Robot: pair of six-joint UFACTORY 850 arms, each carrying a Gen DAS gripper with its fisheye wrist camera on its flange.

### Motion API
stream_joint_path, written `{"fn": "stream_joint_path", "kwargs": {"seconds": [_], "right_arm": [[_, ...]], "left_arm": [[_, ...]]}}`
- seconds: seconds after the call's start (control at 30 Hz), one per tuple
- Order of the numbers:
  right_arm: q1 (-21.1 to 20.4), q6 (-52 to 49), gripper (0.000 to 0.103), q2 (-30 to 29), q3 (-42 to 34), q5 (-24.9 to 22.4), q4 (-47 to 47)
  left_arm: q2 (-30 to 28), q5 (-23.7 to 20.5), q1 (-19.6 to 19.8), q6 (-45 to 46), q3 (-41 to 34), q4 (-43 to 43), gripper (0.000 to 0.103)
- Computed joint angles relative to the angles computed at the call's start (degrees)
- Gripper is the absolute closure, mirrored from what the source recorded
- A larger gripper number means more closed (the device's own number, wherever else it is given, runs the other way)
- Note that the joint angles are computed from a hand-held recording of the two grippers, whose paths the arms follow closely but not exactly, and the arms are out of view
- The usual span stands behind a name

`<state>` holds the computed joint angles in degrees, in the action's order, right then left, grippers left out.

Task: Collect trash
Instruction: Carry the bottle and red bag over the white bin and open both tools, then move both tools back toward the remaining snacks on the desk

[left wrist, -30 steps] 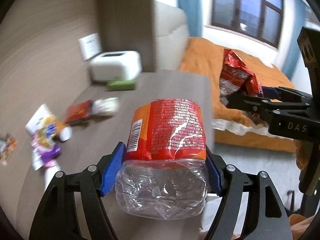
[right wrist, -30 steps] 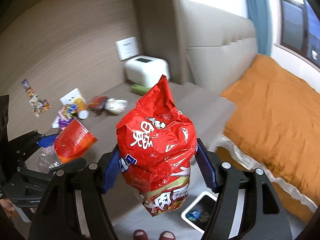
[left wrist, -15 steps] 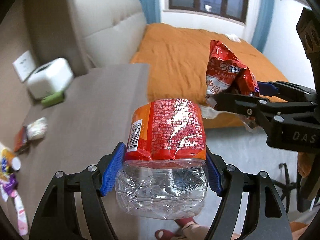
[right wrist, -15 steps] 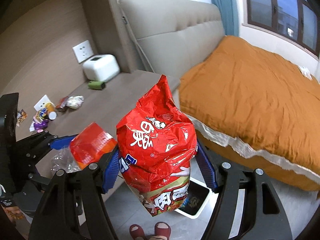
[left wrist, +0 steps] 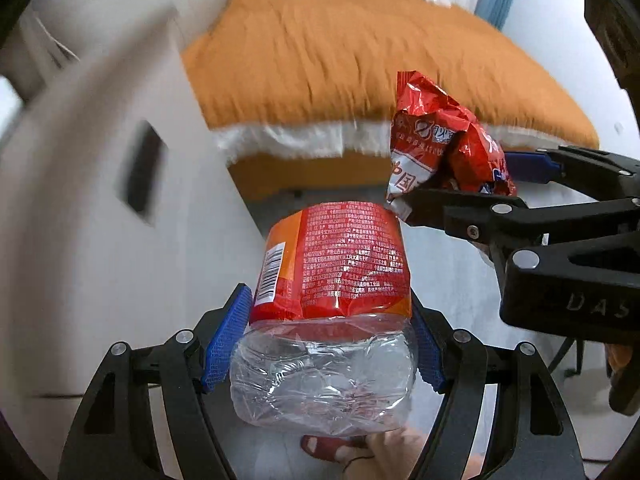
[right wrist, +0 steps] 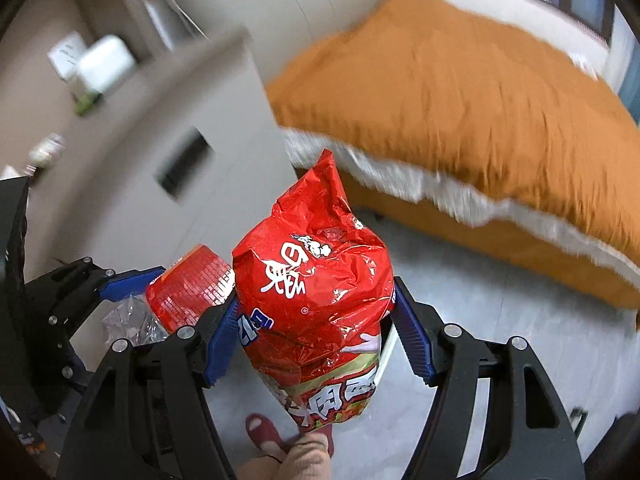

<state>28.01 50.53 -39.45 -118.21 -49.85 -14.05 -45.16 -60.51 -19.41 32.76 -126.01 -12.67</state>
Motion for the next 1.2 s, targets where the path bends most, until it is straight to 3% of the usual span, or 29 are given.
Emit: {"fn": "stream_joint_path", "kwargs": {"seconds": [0.13,0.3,0.4,0.47,0.57,0.83,1.2], "right_arm": [[-0.74,-0.32,0.033,-2.25,4.73,3.08,1.89],[-2.07,-2.32,0.033,-6.67,8.83,8.53,6.81],[-2.44,-4.19,0.032,-9.39,9.29,9.46,8.12],[-2.75,-7.27,0.008,-11.54,9.27,9.38,10.51],[-3.18,-9.98,0.005,-13.31,10.1,10.31,13.31],[-2.48,-10.31,0.005,-14.58,9.05,9.1,12.31],[-1.98,-9.89,0.005,-11.45,6.68,5.86,11.11]], "left_arm": [[-4.09,1.54,-0.45,-2.14,2.53,-0.56,0.031],[-7.87,7.61,-1.12,-2.95,7.62,0.54,0.031],[-10.97,9.84,-1.64,-4.3,8.46,2.09,0.029],[-15.18,8.09,-1.53,-5.28,5.55,1.77,0.008],[-16.73,10.36,-1.83,-6.51,5.83,2.9,0.005],[-17.88,9.56,-1.96,-8.1,3.51,4.11,0.005],[-12.03,6.21,-0.97,-9.91,3.8,2.54,0.005]]}}
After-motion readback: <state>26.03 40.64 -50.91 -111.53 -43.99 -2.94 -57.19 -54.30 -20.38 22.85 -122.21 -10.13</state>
